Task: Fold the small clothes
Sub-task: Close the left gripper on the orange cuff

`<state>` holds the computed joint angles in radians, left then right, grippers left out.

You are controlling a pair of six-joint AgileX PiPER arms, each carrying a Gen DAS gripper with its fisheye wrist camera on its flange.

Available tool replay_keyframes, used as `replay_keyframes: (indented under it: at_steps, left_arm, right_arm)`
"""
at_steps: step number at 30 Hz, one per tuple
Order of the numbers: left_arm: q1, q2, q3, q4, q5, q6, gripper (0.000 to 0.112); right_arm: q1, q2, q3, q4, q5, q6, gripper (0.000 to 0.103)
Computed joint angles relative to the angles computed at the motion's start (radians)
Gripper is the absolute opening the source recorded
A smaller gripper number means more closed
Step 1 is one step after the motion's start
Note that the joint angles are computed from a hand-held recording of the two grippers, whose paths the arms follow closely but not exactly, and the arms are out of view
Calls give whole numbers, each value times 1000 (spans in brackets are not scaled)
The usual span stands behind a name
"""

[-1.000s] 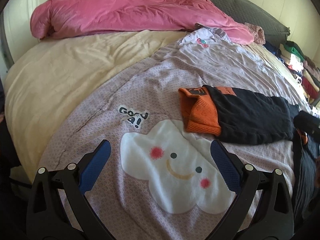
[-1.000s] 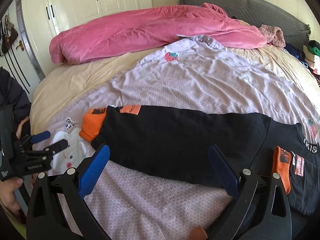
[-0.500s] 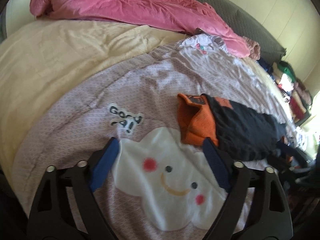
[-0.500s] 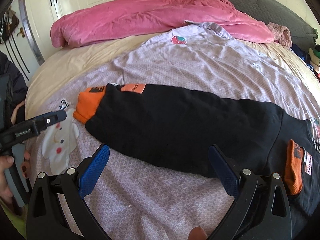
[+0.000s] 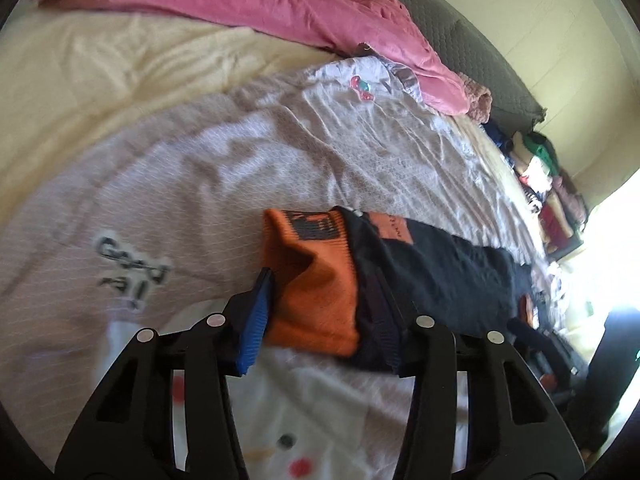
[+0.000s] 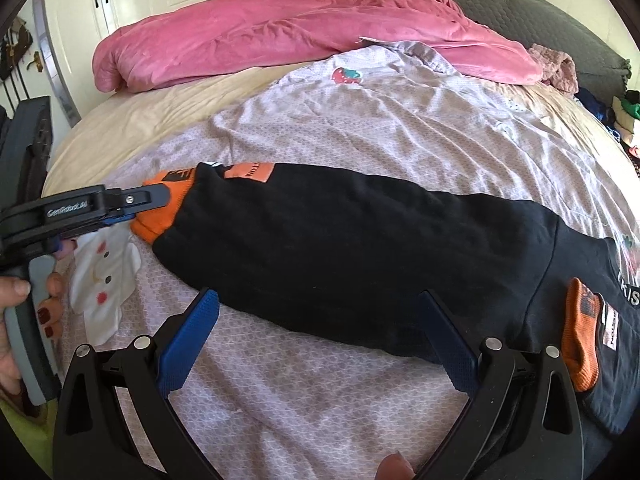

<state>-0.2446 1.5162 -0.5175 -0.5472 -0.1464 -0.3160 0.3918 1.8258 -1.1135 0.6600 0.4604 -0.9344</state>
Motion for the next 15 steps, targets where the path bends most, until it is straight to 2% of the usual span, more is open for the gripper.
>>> replay_keyframes:
  at_steps: [2,4,5,8,12,15]
  left_arm:
    - [-1,25,-6,61,-25,-58,30]
    - [-16,42,-11,-9,-44,-2,9]
    - [-22,46,-11,-9,-51,-5,9]
    - [-48,37,-12,-113,-61,117,7]
    - [-50,2,4,-53,-64,55,7]
    - [-80,-31,3,-151,-72,151,6]
  right_arm:
    - [-6,1,-3,-1,4,-3,99]
    - [-7,3,-5,-16,-3,1,99]
    - [-7,5,-5,-18,-7,1,99]
    - [-8,14,-3,-4,-23,-5,99]
    - [-4,22,11,25,-31,-28,99]
    - [4,11,33,41,-44,-59,99]
